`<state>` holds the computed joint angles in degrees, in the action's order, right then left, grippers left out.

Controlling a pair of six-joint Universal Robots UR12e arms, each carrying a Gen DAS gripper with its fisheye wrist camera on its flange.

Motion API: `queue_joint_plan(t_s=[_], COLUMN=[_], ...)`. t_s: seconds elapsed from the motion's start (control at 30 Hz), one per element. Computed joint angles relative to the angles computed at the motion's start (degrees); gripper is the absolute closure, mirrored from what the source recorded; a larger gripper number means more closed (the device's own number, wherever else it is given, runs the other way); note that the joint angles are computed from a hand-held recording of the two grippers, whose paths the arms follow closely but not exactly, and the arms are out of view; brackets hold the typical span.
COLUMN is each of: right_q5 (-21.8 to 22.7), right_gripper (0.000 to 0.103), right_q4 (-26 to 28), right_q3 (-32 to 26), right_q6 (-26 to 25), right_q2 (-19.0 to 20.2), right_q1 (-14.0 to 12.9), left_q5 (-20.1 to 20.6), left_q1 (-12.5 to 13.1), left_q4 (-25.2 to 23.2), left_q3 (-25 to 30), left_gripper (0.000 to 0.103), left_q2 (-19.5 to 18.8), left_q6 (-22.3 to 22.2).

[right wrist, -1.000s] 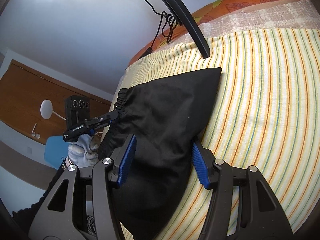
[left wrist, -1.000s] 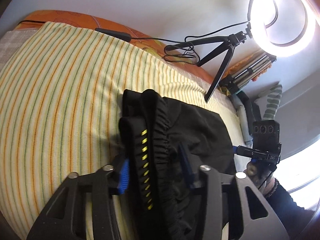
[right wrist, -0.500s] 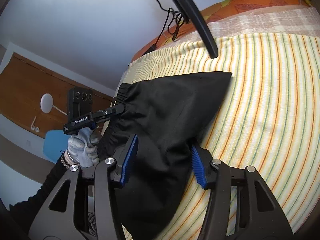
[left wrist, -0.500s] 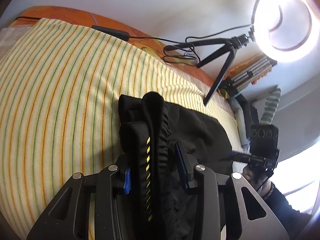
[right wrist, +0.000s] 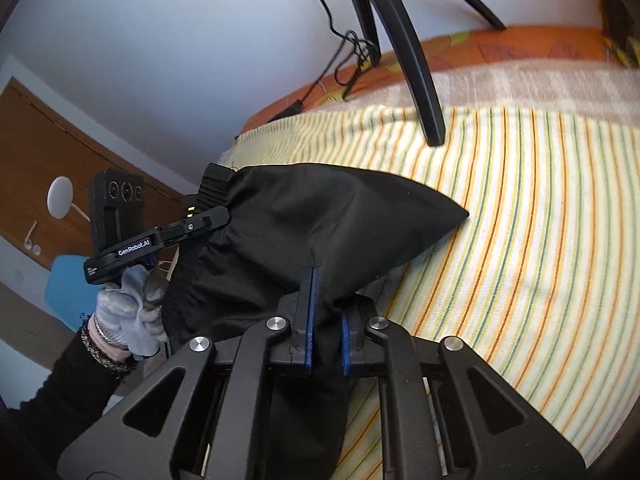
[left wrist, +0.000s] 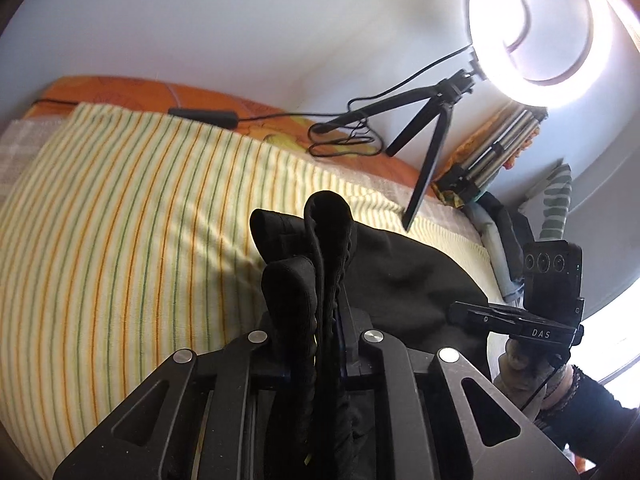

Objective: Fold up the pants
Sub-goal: 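Lift the folded pants onto the dark clothes stack and open both grippers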

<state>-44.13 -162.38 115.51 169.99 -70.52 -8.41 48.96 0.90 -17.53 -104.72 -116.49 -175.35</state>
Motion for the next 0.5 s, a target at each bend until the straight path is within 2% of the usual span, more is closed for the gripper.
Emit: queue_joint_plan(t_s=[0.13, 0.3, 0.5], right_q5=[-1.17, -1.65, -0.71], right_gripper=[0.093, 0.093, 0.094], right_q4=[-2.67, -6.24, -8.91], right_q3=[1.45, 3.89, 6.14], right_q6=[-1.94, -4.03, -5.46], right_q2=[-2.25, -5.87, -9.81], right_q1=[0.12, -0.03, -1.86], left_q5=[0.84, -0.33, -2.11], left_q1=[-0.15, 0.04, -0.25], left_q4=[4.05, 8.23, 12.04], left_q3=[-1.7, -3.83, -5.39], left_gripper=[0.09, 0.091, 0.091], left_q2=[1.8, 4.14, 6.64], left_q6=[0.49, -0.4, -1.85])
